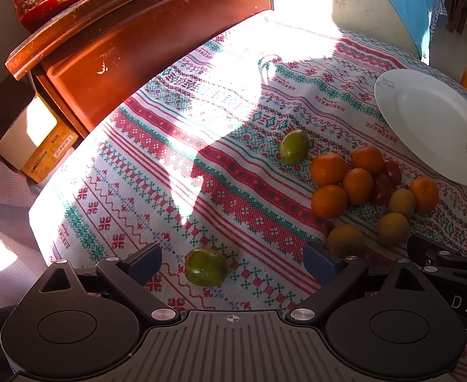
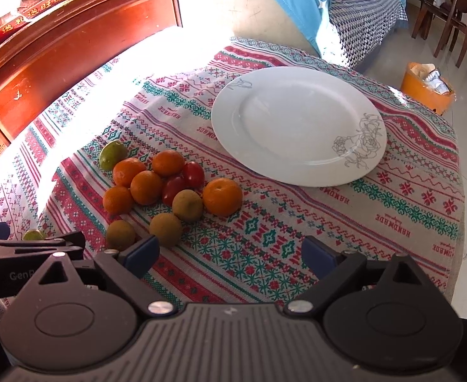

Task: Organize fruits
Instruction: 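Open the left gripper around the green lime while the right gripper approaches a brown fruit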

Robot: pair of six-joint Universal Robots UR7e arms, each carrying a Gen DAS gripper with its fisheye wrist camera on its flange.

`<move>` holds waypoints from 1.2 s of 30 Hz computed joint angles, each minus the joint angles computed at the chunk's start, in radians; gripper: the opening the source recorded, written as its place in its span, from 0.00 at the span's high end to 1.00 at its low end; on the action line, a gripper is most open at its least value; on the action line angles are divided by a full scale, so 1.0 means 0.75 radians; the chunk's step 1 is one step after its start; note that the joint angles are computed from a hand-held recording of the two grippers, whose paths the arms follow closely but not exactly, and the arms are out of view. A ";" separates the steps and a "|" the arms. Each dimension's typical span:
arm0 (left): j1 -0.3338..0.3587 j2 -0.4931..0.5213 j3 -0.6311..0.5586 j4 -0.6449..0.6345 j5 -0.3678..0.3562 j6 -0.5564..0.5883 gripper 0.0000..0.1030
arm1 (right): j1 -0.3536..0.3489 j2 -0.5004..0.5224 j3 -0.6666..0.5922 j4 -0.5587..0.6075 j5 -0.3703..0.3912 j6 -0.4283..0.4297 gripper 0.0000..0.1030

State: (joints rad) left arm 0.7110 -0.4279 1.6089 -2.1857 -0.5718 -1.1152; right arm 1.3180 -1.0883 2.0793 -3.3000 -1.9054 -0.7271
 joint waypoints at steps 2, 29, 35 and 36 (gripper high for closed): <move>-0.002 0.000 0.004 -0.014 -0.004 0.009 0.07 | -0.019 -0.021 0.009 0.021 0.043 -0.006 0.08; -0.023 -0.017 0.166 -0.339 0.033 0.142 0.08 | -0.199 -0.095 0.086 0.157 0.533 -0.208 0.55; -0.021 -0.016 0.155 -0.267 0.045 0.110 0.08 | -0.172 -0.033 0.062 0.114 0.511 -0.193 0.68; -0.022 -0.015 0.156 -0.265 0.047 0.113 0.08 | -0.170 -0.025 0.058 0.112 0.506 -0.190 0.72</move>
State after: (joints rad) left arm 0.6947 -0.4395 1.7257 -2.3843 -0.5363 -1.0301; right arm 1.1902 -1.1071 2.1229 -3.2160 -1.5257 -0.8692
